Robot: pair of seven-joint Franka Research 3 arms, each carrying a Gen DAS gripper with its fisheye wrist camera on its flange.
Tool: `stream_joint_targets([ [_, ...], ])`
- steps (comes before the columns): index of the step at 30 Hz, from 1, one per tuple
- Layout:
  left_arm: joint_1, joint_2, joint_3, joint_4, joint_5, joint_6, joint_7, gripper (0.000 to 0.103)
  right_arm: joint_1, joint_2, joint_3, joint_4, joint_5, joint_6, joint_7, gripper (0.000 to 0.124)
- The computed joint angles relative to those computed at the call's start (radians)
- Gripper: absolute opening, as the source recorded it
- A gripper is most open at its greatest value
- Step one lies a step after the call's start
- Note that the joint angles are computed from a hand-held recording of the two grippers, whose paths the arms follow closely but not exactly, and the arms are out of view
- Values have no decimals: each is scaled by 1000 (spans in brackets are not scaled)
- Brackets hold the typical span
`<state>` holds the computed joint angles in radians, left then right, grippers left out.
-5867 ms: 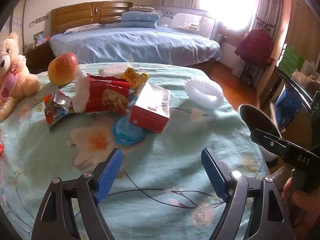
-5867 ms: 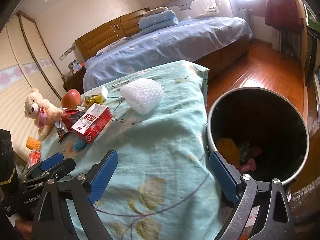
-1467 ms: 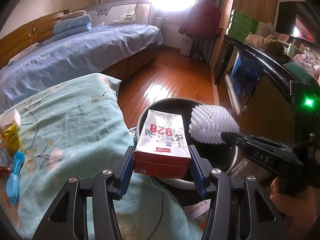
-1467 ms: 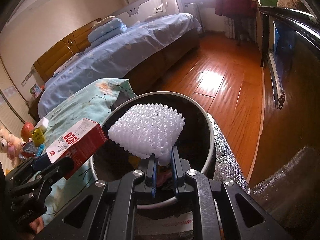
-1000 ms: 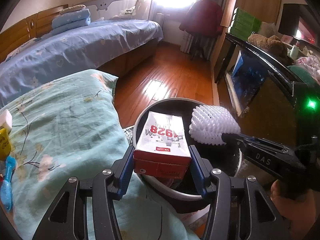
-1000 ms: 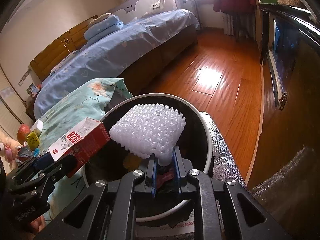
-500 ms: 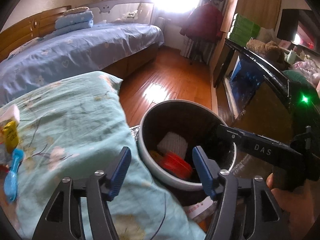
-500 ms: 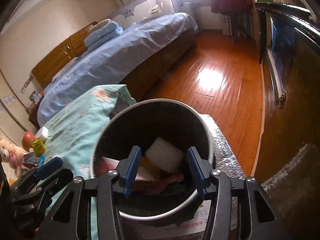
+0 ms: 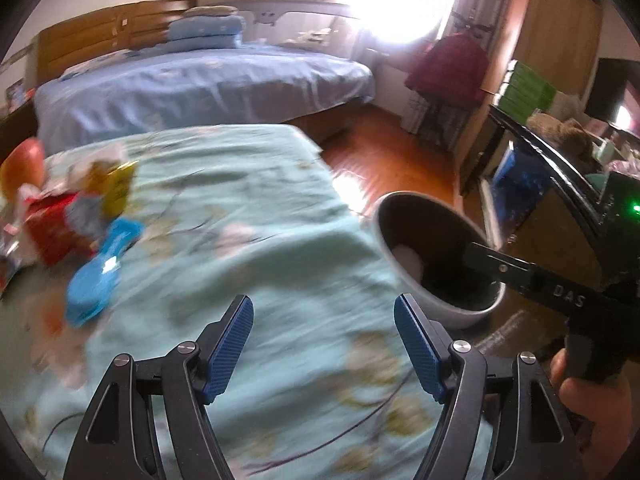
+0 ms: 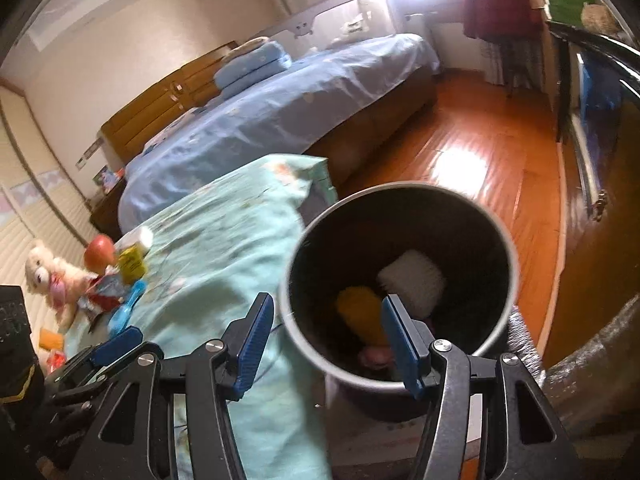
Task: Collect trash
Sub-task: 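Grasp the blue plastic brush with the right tool while the left tool grasps the Ovaltine packet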
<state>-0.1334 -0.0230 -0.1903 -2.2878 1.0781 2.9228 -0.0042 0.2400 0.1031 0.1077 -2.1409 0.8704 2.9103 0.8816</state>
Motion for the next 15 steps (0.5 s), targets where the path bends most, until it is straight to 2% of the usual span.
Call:
stream_joint_targets([
  [5,27,-129,-16,-129,0,-34,-47,73,31,-14,30,-30,52,-2,-46,63],
  [11,77,-282,-48,-268,-84,-54,-44,73,83,-15,52,-44,90,-2,-81,64],
  [15,114,-368,-68,-343,-132,-62,-27,73,112,-19,64,-52,102,-5,-94,69],
])
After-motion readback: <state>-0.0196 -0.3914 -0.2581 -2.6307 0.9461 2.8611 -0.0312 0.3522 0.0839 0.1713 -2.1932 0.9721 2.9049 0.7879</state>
